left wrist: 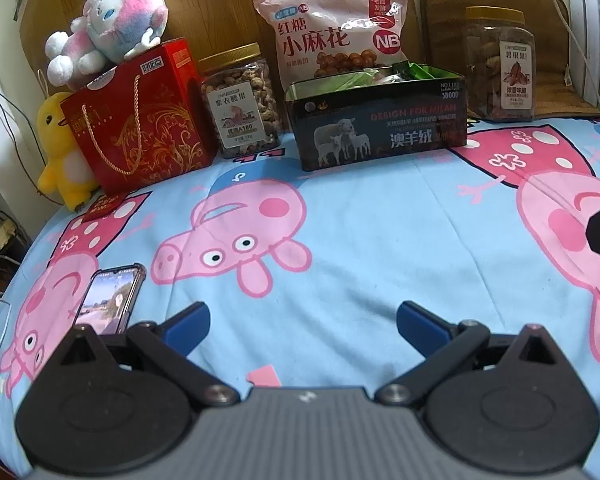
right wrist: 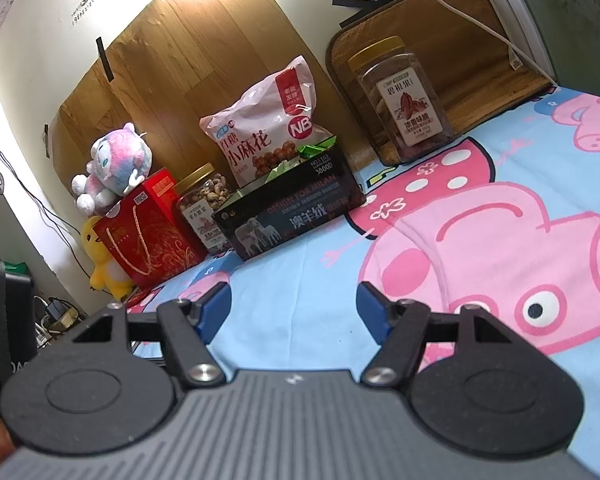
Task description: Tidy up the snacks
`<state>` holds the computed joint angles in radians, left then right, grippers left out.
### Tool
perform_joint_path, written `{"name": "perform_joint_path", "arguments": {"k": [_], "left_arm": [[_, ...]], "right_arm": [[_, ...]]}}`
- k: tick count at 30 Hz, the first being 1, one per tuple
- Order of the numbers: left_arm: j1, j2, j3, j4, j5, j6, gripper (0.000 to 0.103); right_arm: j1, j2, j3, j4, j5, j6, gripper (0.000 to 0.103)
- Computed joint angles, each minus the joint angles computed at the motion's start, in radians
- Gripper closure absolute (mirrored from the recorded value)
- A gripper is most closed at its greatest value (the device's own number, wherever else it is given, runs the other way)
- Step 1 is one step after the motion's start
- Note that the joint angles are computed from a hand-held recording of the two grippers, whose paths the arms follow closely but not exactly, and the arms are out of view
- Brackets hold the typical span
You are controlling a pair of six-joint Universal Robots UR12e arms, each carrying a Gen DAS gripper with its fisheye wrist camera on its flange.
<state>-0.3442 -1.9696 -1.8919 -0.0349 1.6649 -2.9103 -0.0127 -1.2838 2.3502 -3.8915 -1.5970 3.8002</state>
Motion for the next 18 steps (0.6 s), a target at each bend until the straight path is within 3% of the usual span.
{"name": "perform_joint_path", "arguments": {"k": [18], "left_arm": [[-0.002, -0.004, 0.009, -0.028, -0.002, 0.005, 0.000]], "right_arm": [[0.000, -0.001, 0.000, 0.008, -0.001, 0.014, 0.032]]}}
